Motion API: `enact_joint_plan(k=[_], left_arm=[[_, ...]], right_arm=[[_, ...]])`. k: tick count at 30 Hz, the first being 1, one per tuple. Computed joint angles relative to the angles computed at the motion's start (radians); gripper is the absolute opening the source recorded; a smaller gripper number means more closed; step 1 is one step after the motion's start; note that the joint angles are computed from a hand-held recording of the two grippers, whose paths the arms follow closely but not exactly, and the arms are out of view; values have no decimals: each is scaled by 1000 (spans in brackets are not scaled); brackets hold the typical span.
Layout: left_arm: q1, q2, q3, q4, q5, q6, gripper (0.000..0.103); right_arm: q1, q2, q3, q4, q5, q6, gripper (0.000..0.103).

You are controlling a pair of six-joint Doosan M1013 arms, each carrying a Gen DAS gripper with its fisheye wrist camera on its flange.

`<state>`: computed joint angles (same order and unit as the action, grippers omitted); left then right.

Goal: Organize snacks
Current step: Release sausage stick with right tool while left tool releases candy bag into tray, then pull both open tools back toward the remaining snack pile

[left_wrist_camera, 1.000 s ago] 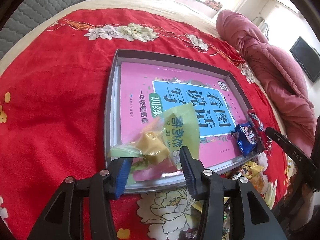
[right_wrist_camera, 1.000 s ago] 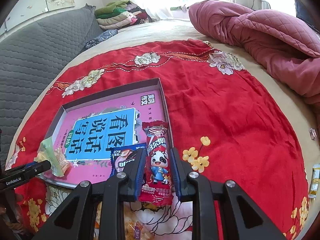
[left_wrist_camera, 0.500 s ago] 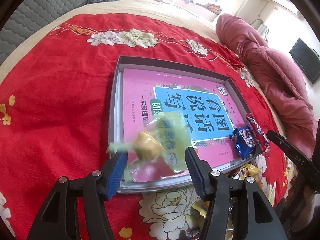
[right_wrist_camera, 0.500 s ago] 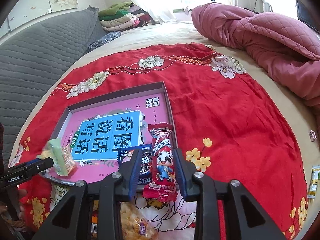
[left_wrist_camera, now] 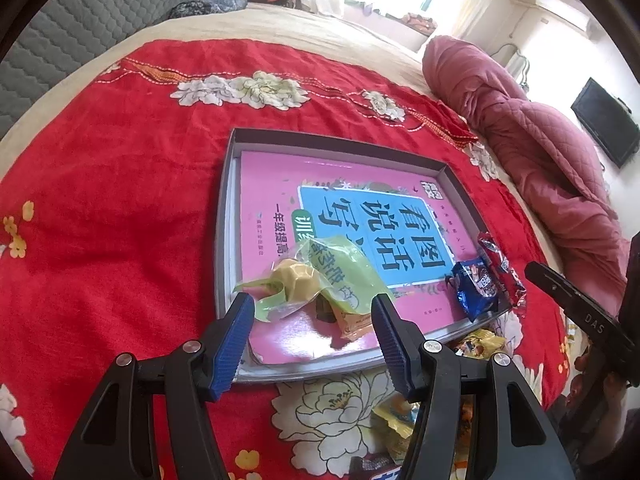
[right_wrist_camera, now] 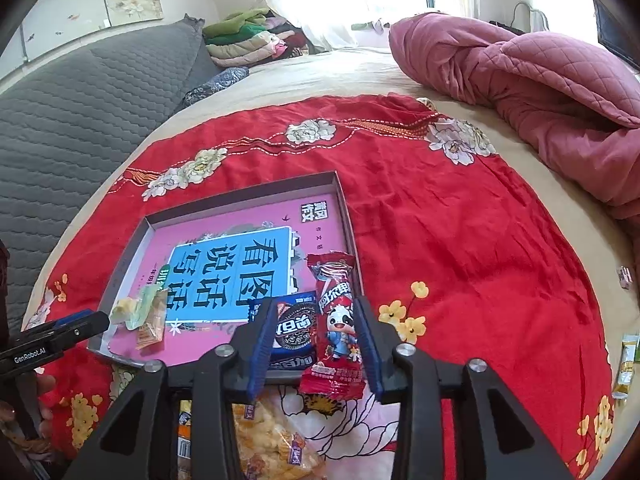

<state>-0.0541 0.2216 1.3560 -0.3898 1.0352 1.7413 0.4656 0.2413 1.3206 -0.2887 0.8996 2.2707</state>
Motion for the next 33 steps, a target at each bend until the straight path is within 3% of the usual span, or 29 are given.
enact_joint_plan(k=[33], left_arm=[[6, -59, 31, -6, -14, 11, 63]], right_arm=[[27, -36, 25, 28, -21, -62, 41]])
